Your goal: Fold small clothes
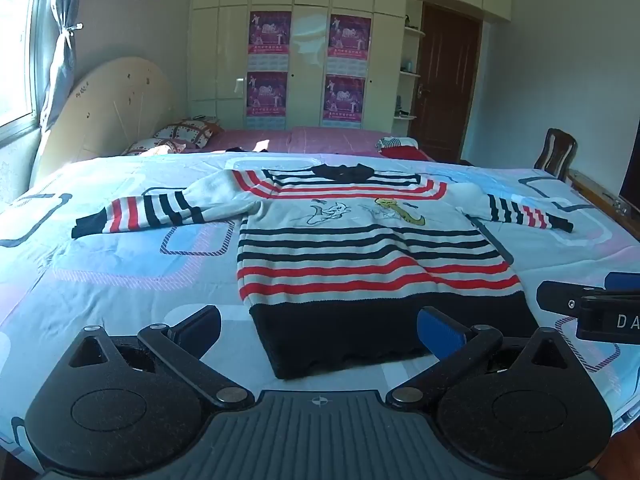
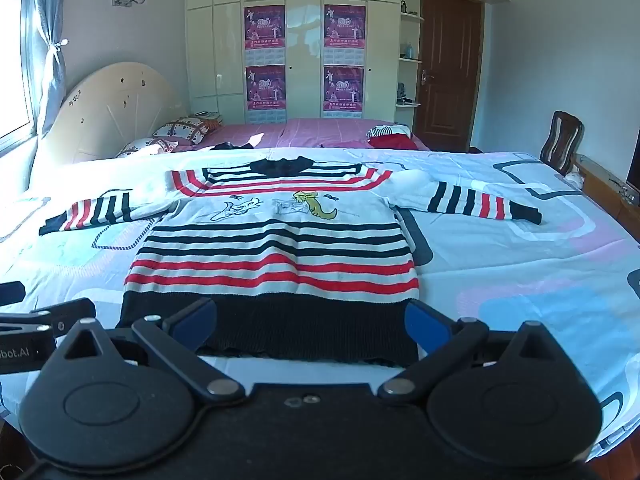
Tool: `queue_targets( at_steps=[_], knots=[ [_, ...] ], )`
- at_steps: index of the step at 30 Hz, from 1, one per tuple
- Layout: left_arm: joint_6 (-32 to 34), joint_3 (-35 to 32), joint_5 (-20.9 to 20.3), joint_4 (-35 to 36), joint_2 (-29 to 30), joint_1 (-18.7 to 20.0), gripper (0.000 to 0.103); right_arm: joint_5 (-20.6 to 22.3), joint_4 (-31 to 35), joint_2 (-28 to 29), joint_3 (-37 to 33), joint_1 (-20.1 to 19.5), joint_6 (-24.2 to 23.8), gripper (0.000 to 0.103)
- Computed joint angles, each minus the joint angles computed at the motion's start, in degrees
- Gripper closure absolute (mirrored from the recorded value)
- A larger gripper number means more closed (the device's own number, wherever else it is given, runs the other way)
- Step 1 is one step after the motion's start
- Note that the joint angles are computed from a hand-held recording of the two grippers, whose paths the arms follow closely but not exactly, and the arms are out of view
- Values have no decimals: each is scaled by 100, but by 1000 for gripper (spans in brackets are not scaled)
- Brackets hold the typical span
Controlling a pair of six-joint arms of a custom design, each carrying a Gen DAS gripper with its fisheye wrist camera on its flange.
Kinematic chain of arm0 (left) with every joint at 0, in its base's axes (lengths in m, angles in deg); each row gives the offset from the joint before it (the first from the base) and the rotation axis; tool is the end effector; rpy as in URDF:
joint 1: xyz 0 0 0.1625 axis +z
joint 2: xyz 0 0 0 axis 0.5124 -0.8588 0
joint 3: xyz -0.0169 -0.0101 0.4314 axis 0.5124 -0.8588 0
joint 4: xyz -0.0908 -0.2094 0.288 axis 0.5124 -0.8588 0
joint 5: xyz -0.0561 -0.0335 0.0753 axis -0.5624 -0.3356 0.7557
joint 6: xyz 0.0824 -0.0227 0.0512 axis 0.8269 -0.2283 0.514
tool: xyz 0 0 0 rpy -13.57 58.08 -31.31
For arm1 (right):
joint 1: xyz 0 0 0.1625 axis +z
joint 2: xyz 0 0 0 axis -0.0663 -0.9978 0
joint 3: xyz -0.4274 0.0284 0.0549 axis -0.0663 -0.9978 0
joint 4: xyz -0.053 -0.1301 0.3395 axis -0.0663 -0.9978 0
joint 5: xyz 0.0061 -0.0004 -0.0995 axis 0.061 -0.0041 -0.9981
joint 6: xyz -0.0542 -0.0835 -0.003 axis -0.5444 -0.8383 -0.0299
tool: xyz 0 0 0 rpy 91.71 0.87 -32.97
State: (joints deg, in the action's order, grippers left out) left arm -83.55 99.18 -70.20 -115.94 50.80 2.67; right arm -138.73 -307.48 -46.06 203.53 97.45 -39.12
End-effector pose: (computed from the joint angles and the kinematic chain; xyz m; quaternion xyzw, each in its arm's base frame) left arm -0.2370 -0.4300 0.0732 0.1092 0.8008 -0.4746 0.3486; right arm 0.1304 -0.4729 0.2098 0.2705 -0.8288 0.3890 0.2977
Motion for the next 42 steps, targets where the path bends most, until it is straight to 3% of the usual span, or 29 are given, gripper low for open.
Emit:
queue_targets(
  at_steps=[9, 42],
  knots=[
    [-323, -41, 81, 307, 45, -80, 0, 25, -134, 19, 27, -12, -77, 2],
    [165, -83, -64, -9, -40, 15, 0, -30, -137, 34, -19, 34, -63, 2]
  ],
)
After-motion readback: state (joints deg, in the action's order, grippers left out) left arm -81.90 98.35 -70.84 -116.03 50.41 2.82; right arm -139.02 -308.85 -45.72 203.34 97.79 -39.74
